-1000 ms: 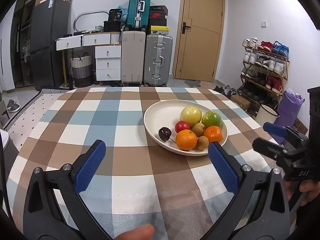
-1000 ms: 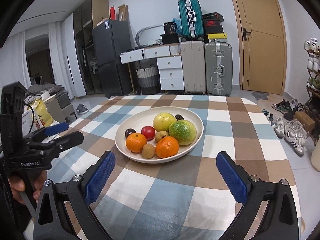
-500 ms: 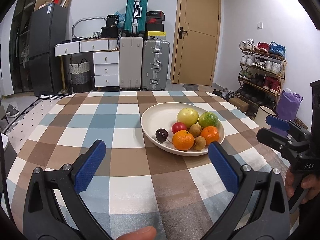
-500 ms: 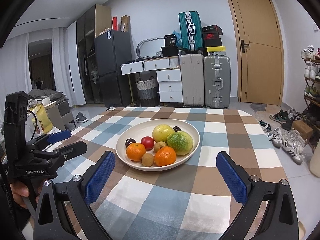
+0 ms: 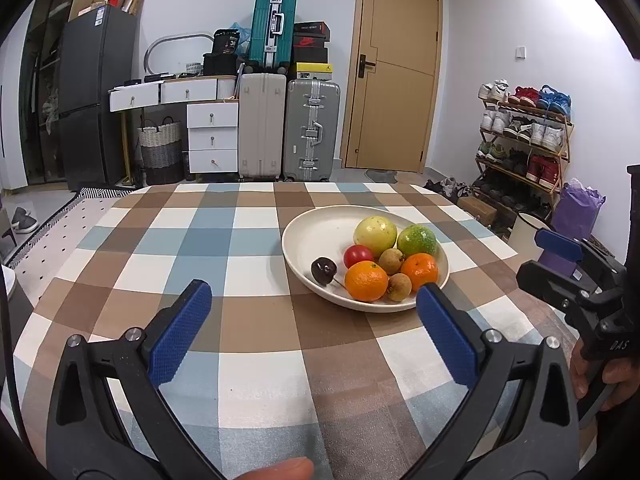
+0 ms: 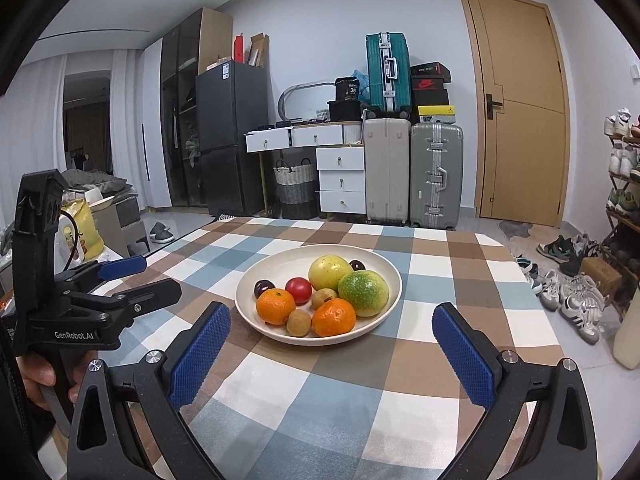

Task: Organize fruits

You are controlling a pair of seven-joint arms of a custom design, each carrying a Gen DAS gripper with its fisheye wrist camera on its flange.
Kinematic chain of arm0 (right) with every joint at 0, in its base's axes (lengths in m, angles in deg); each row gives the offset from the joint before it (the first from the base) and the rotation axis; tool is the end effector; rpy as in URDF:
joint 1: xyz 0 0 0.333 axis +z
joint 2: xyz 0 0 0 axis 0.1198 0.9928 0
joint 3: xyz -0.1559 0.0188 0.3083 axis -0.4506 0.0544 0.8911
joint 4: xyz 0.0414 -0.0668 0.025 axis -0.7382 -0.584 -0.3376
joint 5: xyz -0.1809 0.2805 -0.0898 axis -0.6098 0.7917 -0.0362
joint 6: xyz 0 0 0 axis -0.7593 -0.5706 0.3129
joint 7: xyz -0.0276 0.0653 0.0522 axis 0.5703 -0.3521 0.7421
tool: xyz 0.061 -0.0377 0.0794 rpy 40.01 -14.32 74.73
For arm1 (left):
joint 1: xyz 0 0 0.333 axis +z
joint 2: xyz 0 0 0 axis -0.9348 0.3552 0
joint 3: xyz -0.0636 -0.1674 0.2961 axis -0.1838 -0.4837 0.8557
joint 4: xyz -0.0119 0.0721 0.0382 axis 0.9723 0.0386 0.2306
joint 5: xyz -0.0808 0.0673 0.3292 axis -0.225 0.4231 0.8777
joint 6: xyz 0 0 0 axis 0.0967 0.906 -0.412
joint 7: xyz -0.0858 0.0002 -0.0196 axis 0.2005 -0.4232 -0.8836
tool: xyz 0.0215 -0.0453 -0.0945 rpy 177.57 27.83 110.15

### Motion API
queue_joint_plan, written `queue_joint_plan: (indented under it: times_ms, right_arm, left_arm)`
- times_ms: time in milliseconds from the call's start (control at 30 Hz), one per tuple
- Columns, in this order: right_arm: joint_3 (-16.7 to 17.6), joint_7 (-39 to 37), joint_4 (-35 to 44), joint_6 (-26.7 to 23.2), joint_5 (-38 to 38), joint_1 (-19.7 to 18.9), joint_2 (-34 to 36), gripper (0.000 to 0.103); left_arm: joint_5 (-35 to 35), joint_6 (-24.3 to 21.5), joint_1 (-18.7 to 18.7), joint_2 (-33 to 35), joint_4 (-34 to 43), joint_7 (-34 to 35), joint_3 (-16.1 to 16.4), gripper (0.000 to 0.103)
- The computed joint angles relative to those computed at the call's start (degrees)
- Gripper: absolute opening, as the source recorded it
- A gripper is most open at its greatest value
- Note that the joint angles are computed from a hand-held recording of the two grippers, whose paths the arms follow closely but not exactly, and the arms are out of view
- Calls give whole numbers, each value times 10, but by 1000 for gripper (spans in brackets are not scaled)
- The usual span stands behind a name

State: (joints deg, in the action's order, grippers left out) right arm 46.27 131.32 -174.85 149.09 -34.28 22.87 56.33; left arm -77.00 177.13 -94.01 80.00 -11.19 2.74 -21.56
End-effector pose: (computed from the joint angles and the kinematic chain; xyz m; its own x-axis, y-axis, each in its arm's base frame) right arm 0.6617 0.1645 0.4779 0.2023 -0.9782 -0.0464 -0.3837 -0.0356 -0.9228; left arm 0.7239 -0.3133 0.4695 -0.2921 -0.9520 0.0910 -0.4336 0.0470 -0.8999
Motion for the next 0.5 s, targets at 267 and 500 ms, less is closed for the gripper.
queue_joint_plan:
  times_ms: [267, 500]
  right_arm:
    - [-7, -15, -2, 11, 2, 10, 0, 103]
    - [-2, -19, -8, 19, 6, 6, -2, 103]
  left_arm:
    - [0, 9, -7, -2, -8, -11, 14, 102]
    - [0, 12, -7, -4, -11, -9, 14, 102]
